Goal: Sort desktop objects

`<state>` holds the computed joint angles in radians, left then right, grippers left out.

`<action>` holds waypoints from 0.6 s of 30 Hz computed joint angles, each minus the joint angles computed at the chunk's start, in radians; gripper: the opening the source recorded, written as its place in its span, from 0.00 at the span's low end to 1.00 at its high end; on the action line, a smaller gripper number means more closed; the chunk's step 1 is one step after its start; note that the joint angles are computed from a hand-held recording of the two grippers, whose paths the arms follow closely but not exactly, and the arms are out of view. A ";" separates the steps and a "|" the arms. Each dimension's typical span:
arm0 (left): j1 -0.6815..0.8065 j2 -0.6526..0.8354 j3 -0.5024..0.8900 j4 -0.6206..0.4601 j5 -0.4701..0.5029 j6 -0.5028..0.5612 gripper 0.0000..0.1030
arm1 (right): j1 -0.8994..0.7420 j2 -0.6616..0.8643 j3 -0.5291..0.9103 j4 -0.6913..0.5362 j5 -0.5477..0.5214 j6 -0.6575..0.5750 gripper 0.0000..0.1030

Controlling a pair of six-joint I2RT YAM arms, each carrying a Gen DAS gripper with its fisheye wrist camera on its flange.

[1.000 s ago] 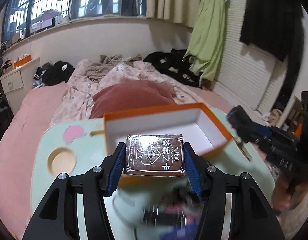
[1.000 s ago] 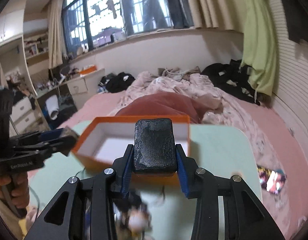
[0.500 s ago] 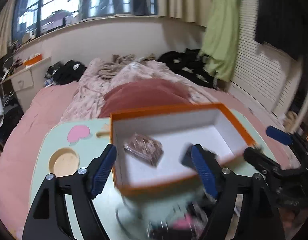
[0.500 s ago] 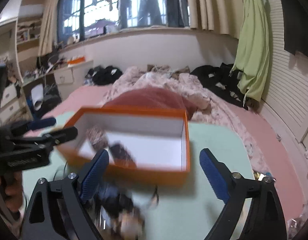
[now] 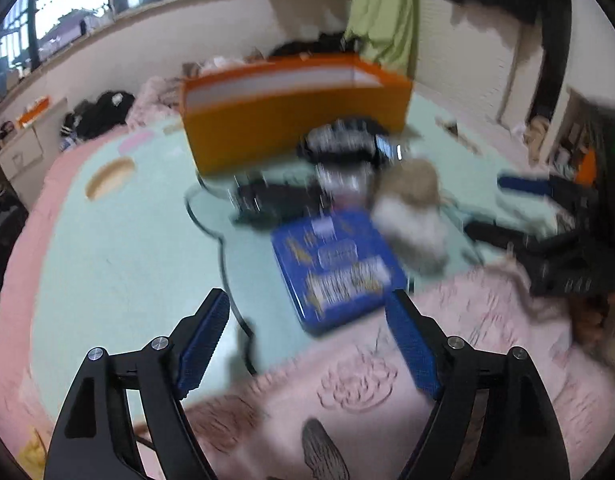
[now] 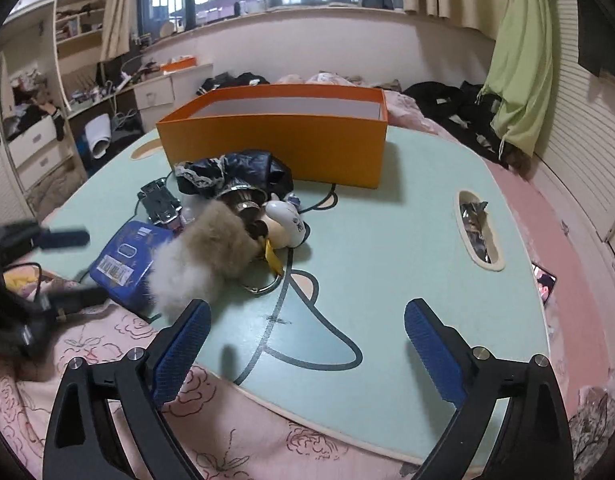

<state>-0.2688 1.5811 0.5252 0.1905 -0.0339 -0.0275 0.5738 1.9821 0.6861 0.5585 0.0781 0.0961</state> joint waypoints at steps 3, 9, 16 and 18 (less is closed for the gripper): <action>0.022 0.005 -0.005 0.004 0.033 -0.015 0.79 | 0.003 0.049 0.049 -0.051 0.021 0.019 1.00; 0.025 0.040 0.026 -0.025 0.007 -0.047 0.94 | 0.000 0.061 0.043 -0.038 0.039 0.007 1.00; 0.028 0.053 0.032 -0.027 -0.005 -0.060 0.98 | -0.001 0.062 0.038 -0.030 0.039 0.006 1.00; 0.030 0.055 0.035 -0.033 -0.006 -0.060 0.99 | 0.000 0.062 0.038 -0.031 0.040 0.007 1.00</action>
